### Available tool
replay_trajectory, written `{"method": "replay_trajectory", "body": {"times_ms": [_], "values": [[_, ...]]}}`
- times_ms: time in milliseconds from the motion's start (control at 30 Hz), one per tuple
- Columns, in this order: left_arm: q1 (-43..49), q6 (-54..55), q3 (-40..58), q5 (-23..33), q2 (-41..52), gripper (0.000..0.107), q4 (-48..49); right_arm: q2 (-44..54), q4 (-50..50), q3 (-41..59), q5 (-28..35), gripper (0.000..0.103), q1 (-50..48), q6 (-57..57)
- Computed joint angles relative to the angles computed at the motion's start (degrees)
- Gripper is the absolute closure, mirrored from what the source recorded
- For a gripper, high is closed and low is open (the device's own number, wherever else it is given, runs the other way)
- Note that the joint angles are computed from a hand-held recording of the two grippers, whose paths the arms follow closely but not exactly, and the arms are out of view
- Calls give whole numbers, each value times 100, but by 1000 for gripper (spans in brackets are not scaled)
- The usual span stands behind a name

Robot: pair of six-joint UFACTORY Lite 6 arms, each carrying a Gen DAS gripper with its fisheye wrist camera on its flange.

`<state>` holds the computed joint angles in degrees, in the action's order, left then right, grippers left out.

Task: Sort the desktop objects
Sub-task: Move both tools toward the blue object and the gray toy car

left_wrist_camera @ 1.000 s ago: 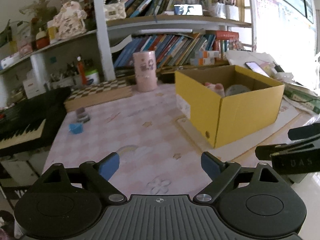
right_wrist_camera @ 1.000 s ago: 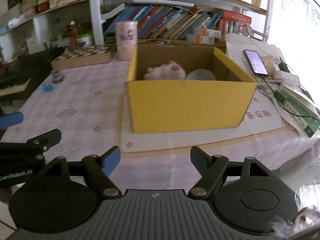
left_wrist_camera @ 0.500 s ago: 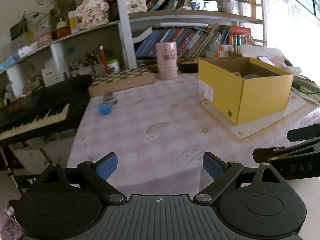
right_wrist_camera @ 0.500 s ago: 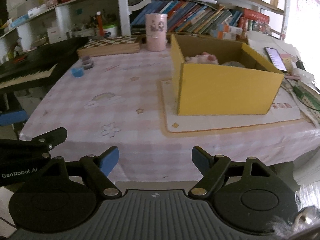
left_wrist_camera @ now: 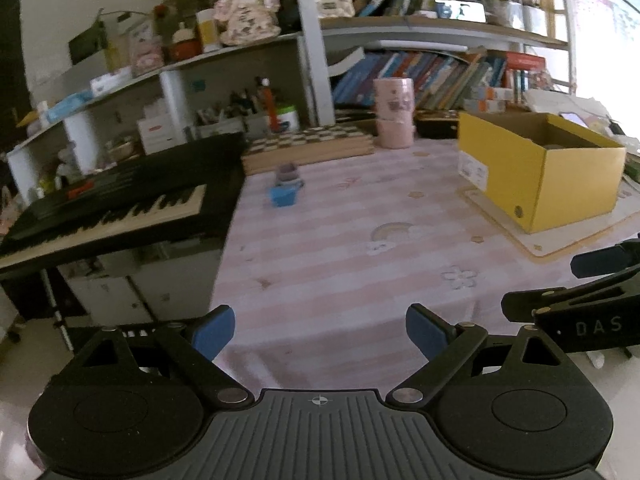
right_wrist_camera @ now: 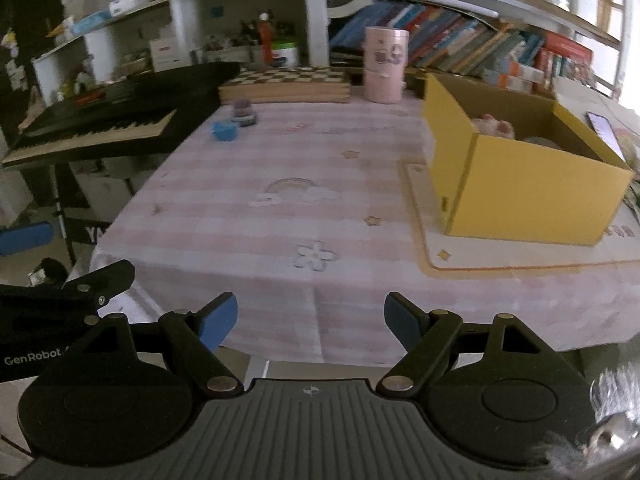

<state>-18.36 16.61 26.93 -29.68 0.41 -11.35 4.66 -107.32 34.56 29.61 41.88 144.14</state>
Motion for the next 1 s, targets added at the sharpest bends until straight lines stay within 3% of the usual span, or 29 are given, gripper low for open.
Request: {"method": "replay_trajectory", "body": {"times_ms": [633,1000], "values": [[984,-775,179,-51,143,12,1244,870,142,1090,-86,22,184,-487],[1037,-786,866,67,872,12,1162,1408,-87,1705,-489,22,-232,-628]]}}
